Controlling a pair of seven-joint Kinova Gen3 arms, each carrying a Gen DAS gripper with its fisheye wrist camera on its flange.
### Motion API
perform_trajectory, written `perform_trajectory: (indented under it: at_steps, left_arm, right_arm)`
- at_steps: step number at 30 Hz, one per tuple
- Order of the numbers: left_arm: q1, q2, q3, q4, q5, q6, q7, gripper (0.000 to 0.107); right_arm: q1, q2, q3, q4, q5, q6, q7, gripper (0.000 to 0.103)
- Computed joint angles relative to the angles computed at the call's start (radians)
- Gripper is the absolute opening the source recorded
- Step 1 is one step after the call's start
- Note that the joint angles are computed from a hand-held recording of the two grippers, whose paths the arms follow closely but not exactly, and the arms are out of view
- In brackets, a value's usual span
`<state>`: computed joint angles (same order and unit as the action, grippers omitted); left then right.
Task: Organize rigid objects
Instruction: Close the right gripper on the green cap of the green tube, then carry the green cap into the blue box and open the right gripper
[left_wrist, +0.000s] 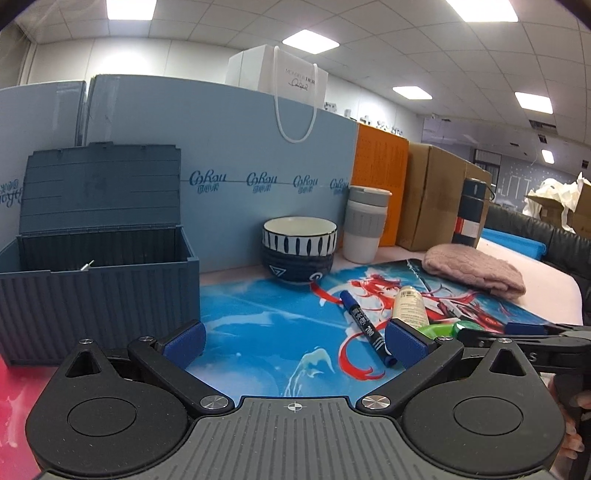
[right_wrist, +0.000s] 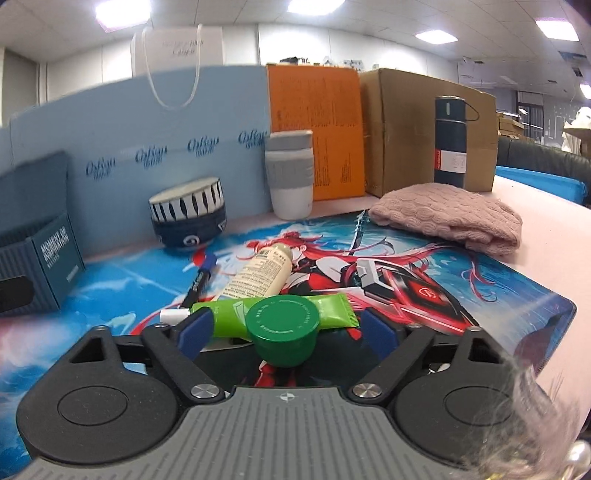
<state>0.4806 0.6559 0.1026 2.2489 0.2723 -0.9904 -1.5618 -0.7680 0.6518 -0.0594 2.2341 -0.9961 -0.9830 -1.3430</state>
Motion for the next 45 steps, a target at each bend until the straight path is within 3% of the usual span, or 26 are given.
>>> perform_trajectory:
  at_steps: [5,9,15,21,26,32,34,37,42,45]
  left_arm:
    - [-0.05,-0.016,0.011,0.016,-0.059,0.01,0.045,0.103]
    - [-0.06,-0.022,0.009,0.019,-0.05,0.013,0.071,0.103]
    - [-0.087,-0.037,0.007,0.006,-0.054,0.069,0.11,0.103]
    - [-0.098,-0.062,-0.005,0.018,-0.034,0.065,0.141,0.103]
    - [-0.097,-0.094,-0.021,0.022,0.02,0.075,0.15,0.103]
    - [-0.133,-0.157,-0.052,0.018,0.092,0.128,0.152,0.103]
    - [-0.159,-0.186,-0.066,0.003,0.12,0.188,0.148,0.103]
    - [-0.225,-0.219,-0.077,-0.003,0.072,0.249,0.162,0.103]
    - [-0.235,-0.232,-0.145,-0.03,0.117,0.322,0.037,0.103]
    - [-0.35,-0.24,-0.088,-0.048,0.024,0.402,0.085,0.103]
  right_arm:
    - [0.008,0.0,0.012,-0.072,-0.081,0.079,0.088,0.062]
    - [0.009,0.005,0.013,-0.106,-0.137,0.101,0.14,0.048]
    - [0.008,-0.001,-0.005,-0.118,-0.186,0.092,0.181,0.046]
    - [-0.009,-0.034,-0.023,-0.108,-0.192,0.058,0.19,0.046]
    - [0.005,-0.09,-0.053,-0.09,-0.087,0.071,0.12,0.046]
    - [0.014,-0.124,-0.065,-0.139,0.118,0.123,0.056,0.046]
    - [0.017,-0.12,-0.064,-0.182,0.178,0.162,0.053,0.046]
    - [0.015,-0.099,-0.057,-0.264,0.245,0.234,0.062,0.046]
    - [0.006,-0.041,-0.037,-0.432,0.313,0.384,0.066,0.046]
    - [-0.021,0.006,0.01,-0.556,0.293,0.504,0.095,0.046]
